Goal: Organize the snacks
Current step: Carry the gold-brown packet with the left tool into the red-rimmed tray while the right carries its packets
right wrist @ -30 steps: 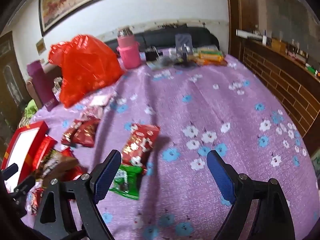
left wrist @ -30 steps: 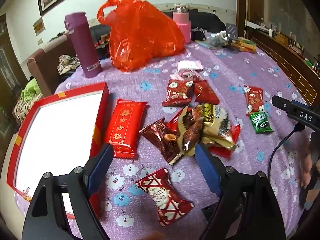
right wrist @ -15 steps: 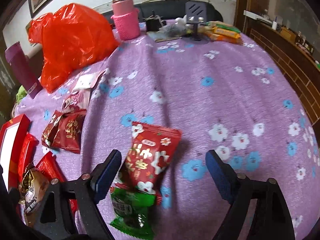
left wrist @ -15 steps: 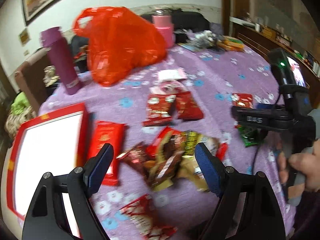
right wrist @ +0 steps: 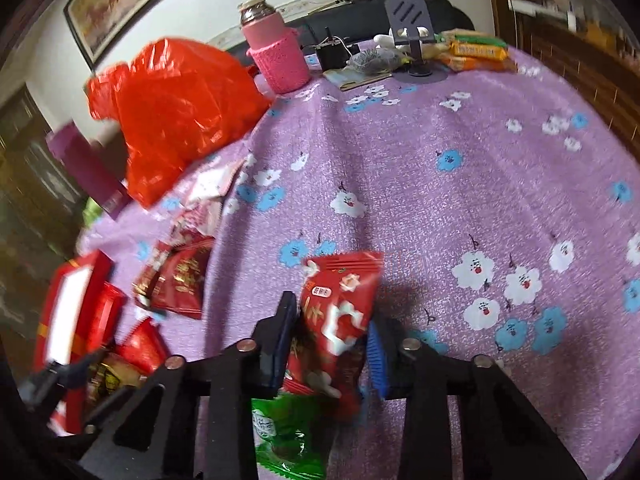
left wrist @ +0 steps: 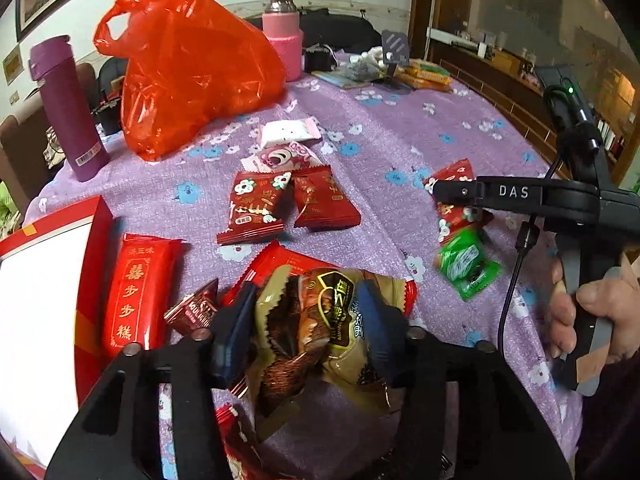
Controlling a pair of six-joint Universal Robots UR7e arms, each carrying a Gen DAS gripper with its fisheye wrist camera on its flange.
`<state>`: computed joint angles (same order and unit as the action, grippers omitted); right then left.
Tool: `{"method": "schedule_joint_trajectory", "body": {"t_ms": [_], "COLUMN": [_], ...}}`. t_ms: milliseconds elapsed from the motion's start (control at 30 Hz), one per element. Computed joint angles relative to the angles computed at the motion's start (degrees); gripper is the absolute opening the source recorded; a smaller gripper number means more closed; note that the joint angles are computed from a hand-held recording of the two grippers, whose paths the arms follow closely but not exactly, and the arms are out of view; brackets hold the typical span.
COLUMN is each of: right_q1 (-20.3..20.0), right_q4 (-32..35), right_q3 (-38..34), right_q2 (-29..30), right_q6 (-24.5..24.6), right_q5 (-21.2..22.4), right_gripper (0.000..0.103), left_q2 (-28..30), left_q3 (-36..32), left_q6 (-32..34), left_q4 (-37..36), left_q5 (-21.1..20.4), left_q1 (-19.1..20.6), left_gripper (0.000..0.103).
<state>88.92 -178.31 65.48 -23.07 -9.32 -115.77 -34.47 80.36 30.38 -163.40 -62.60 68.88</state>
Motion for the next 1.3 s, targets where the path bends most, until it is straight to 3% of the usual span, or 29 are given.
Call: {"method": "schedule_joint_trajectory", "body": {"t_ms": [100, 267, 500, 633, 700, 833, 900, 967, 1067, 1300], "right_q1": [-0.8, -1.1, -0.9, -0.6, -0.6, -0.6, -0.7, -0.7, -0.7, -1.2], "right_q4": [0.8, 3.2, 3.5, 2.6, 2.2, 2.1, 2.4, 2.6, 2.8, 3.2], "right_q3": [1.5, 1.3, 0.4, -0.1, -0.2, 0.0, 0.2, 0.3, 0.5, 2.0], "right_q2": [-1.3, -1.7, -0.9, -0.3, -0.1, -0.2, -0.4, -0.5, -0.7, -1.7], "right_q6": [1.9, 2.8, 1.5, 0.1, -0.2, -0.5, -0.2, -0.1, -0.1, 0.1], "right_q5": [4.2, 5.0, 4.9, 4.0, 4.0, 4.8, 5.4, 5.4, 6.3, 11.1], "right_gripper": [0.025, 0.029, 0.032, 0.028, 0.027, 0.025, 0.025, 0.025, 0.024, 0.022], "left_q2": [-0.4, -1.9, -2.7, -3.4, -3.5, -3.7, -3.2, -2.1, -2.1, -2.6], "left_q3": [0.9, 4.0, 5.5, 6.3, 6.3, 7.3, 8.2, 7.8, 7.4, 8.7], "left_q6": [1.6, 2.7, 4.7, 4.9, 4.8, 5.0, 7.0, 7.4, 7.1, 8.5], "left_q4": [-0.8, -3.2, -3.8, -2.8, -2.0, -1.2, -4.0, -4.7, -4.2, -8.0], "left_q5": [-0.4, -2.3, -4.8, -6.4, -6.0, -6.9, -5.4, -2.9, -3.1, -2.9], "left_q1": [0.0, -0.1, 0.3, 0.4, 0.2, -0.3, -0.8, -1.0, -0.7, -1.0], "left_gripper": [0.044, 0.031, 0.03, 0.032, 0.041, 0.071, 0.072, 0.061, 0.05, 0.04]}}
